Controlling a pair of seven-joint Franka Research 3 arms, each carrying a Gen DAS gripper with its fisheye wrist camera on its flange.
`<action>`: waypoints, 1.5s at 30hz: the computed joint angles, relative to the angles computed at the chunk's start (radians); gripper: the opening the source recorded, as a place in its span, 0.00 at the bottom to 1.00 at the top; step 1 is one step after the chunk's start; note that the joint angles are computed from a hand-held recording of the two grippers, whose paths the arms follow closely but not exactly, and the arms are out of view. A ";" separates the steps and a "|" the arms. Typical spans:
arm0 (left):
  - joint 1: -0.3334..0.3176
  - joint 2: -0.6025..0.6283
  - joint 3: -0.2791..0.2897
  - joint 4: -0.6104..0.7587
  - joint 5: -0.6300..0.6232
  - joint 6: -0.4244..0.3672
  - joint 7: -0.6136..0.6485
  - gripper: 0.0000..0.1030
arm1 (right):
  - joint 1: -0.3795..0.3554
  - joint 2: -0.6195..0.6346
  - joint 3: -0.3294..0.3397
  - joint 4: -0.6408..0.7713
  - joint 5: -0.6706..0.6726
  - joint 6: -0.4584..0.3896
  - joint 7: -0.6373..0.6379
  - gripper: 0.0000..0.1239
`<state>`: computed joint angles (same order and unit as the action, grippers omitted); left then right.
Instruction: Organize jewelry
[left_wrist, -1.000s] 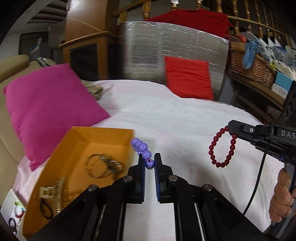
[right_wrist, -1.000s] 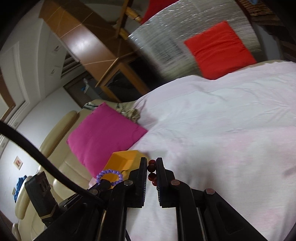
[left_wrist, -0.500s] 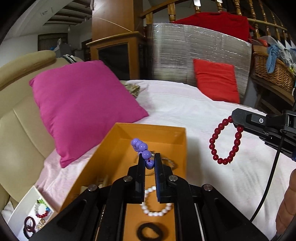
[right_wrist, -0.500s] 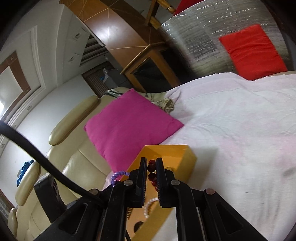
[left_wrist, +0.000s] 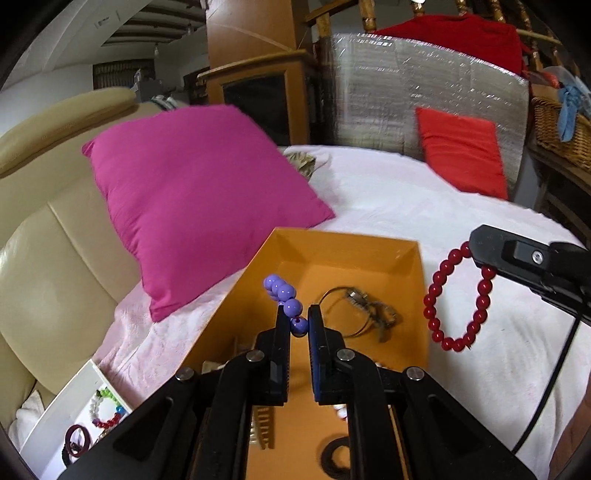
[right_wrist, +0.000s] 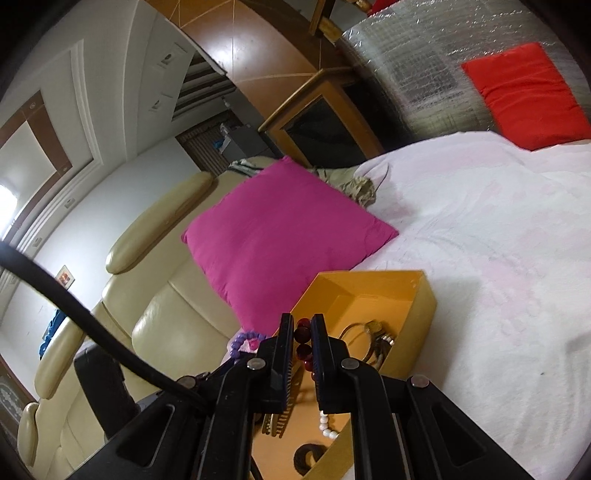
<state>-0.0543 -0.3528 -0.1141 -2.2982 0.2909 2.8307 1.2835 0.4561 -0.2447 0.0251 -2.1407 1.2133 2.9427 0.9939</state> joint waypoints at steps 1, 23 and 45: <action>0.009 0.005 -0.005 0.006 0.006 -0.020 -0.008 0.09 | 0.001 0.006 0.003 0.003 -0.005 -0.004 0.005 0.09; 0.137 -0.092 -0.098 0.010 0.341 -0.212 -0.375 0.74 | -0.059 -0.021 0.056 -0.083 -0.389 -0.091 0.326 0.12; 0.043 -0.659 -0.072 -0.150 0.226 -0.425 -0.278 0.85 | -0.196 -0.565 0.268 -0.281 -1.016 -0.341 0.852 0.45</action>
